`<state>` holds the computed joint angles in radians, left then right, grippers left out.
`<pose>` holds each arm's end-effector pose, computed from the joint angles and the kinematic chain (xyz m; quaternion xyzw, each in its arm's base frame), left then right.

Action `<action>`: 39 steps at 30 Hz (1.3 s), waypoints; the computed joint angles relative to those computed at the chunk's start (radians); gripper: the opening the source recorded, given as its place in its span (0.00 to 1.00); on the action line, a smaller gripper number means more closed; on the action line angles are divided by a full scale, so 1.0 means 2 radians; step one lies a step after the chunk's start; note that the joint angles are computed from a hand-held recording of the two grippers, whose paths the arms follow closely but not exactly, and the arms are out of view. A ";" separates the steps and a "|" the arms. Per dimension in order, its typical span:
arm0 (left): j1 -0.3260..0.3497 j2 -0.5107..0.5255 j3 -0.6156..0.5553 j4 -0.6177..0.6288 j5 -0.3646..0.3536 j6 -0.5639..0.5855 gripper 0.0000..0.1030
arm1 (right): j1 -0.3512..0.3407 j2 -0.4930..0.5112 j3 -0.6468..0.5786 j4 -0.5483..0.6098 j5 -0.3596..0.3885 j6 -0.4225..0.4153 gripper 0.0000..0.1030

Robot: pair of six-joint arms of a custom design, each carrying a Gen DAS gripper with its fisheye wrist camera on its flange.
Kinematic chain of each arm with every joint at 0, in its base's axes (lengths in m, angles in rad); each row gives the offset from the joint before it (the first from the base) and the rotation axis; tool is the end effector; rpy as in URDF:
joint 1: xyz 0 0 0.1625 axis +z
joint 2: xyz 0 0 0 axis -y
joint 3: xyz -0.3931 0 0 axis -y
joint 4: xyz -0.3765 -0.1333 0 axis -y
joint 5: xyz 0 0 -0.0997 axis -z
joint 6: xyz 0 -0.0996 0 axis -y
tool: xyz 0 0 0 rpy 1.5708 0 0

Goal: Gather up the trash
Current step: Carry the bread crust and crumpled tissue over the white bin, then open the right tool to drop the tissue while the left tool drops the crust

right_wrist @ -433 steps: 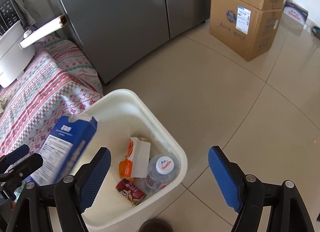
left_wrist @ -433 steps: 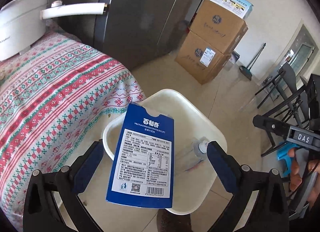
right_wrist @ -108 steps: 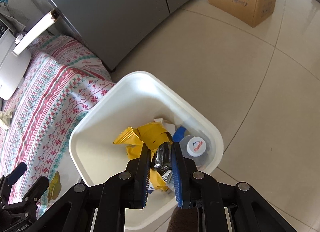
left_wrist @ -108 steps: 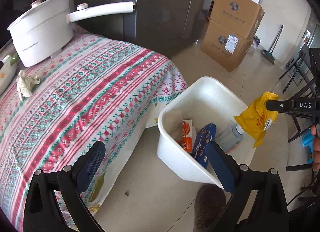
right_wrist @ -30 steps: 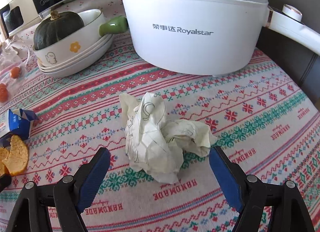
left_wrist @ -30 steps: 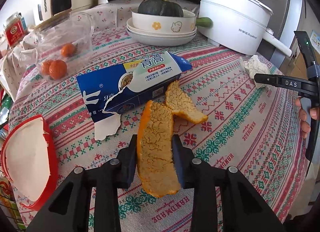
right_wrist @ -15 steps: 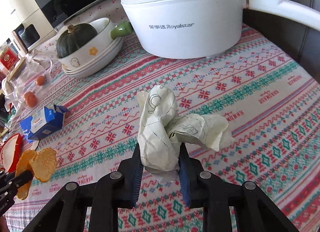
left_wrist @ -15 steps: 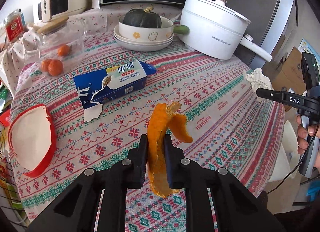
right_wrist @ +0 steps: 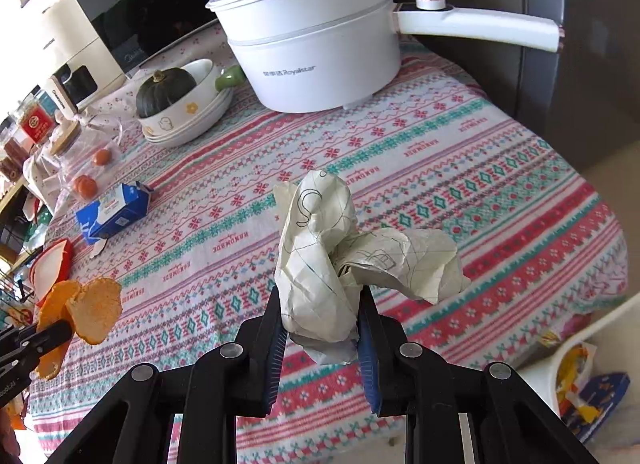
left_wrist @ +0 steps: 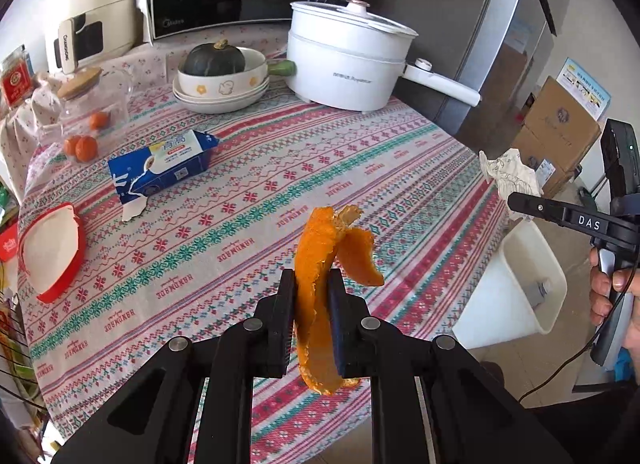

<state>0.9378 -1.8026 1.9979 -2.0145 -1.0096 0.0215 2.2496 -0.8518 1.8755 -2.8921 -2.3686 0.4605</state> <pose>-0.0843 -0.4298 0.4148 0.2740 0.9139 -0.1962 0.2262 0.4064 -0.4051 0.0995 0.0420 -0.9122 0.3222 0.2498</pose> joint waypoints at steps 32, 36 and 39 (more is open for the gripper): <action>-0.164 0.078 0.112 -0.095 -0.103 -0.114 0.16 | -0.003 -0.270 0.218 0.228 -0.023 0.226 0.29; -0.174 0.120 0.121 -0.137 -0.130 -0.129 0.16 | -0.015 -0.320 0.242 0.264 -0.030 0.258 0.29; -0.181 0.155 0.127 -0.169 -0.151 -0.140 0.16 | -0.025 -0.350 0.254 0.282 -0.035 0.274 0.29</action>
<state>0.5758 -1.4933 2.2522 -2.3525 -1.3126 -0.2576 2.1995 -1.5520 2.3845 -2.3283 -2.4394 1.0086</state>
